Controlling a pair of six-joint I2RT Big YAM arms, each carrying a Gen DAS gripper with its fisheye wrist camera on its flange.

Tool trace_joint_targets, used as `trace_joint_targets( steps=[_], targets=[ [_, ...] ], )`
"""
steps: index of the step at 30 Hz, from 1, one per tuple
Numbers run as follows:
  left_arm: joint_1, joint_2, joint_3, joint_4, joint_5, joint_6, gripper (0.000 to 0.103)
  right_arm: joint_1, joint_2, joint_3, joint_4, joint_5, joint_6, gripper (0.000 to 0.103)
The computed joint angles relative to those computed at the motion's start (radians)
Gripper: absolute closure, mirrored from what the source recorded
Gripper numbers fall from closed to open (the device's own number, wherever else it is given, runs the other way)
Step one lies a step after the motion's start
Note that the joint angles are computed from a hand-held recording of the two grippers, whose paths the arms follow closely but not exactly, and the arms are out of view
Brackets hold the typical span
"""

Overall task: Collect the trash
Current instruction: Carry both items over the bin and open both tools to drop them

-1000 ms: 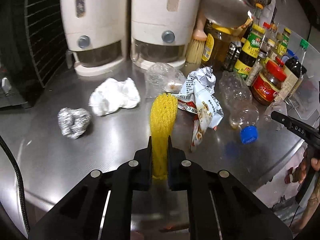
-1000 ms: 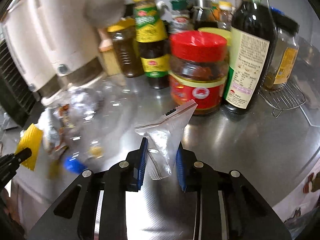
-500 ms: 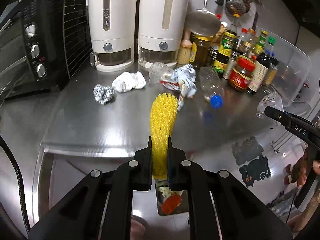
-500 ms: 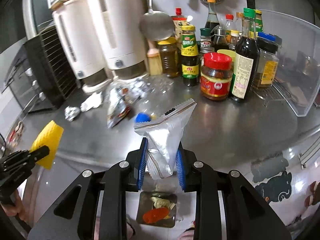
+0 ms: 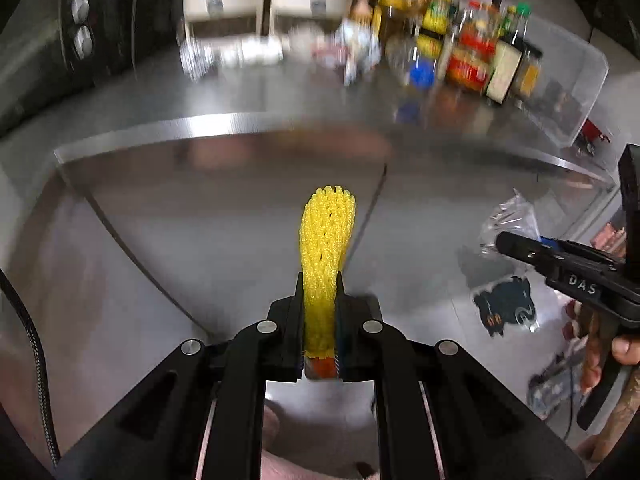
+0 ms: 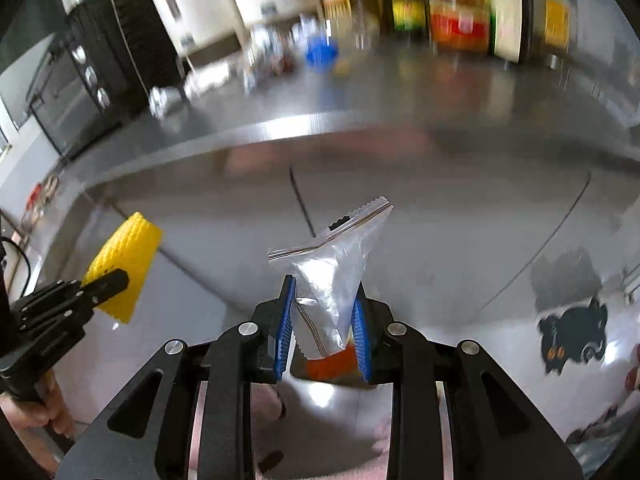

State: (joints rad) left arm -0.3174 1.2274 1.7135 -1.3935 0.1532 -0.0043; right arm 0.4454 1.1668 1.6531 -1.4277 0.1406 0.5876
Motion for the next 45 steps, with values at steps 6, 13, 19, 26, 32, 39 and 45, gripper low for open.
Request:
trace_joint_targets(
  steps=[6,13,19,26,32,39,45],
  targets=[
    [-0.038,-0.003,-0.204,0.055,-0.006,-0.005,0.093,0.0,-0.009,-0.202,0.072,-0.049,0.037,0.075],
    [-0.071,0.066,-0.344,0.13,-0.022,-0.03,0.093,-0.034,0.012,-0.359,0.191,-0.113,0.063,0.075],
    [-0.09,0.152,-0.399,0.209,-0.019,-0.037,0.093,-0.072,0.069,-0.436,0.249,-0.184,0.083,0.075],
    [-0.093,0.24,-0.415,0.275,-0.008,-0.032,0.093,-0.112,0.154,-0.452,0.296,-0.251,0.097,0.073],
    [-0.093,0.276,-0.407,0.275,0.0,-0.038,0.093,-0.133,0.211,-0.441,0.313,-0.292,0.082,0.072],
    [-0.081,0.288,-0.379,0.263,0.014,-0.035,0.074,-0.136,0.227,-0.413,0.317,-0.294,0.078,0.05],
    [-0.074,0.248,-0.368,0.257,0.013,-0.03,0.047,-0.143,0.199,-0.39,0.304,-0.264,0.077,0.036]
  ],
)
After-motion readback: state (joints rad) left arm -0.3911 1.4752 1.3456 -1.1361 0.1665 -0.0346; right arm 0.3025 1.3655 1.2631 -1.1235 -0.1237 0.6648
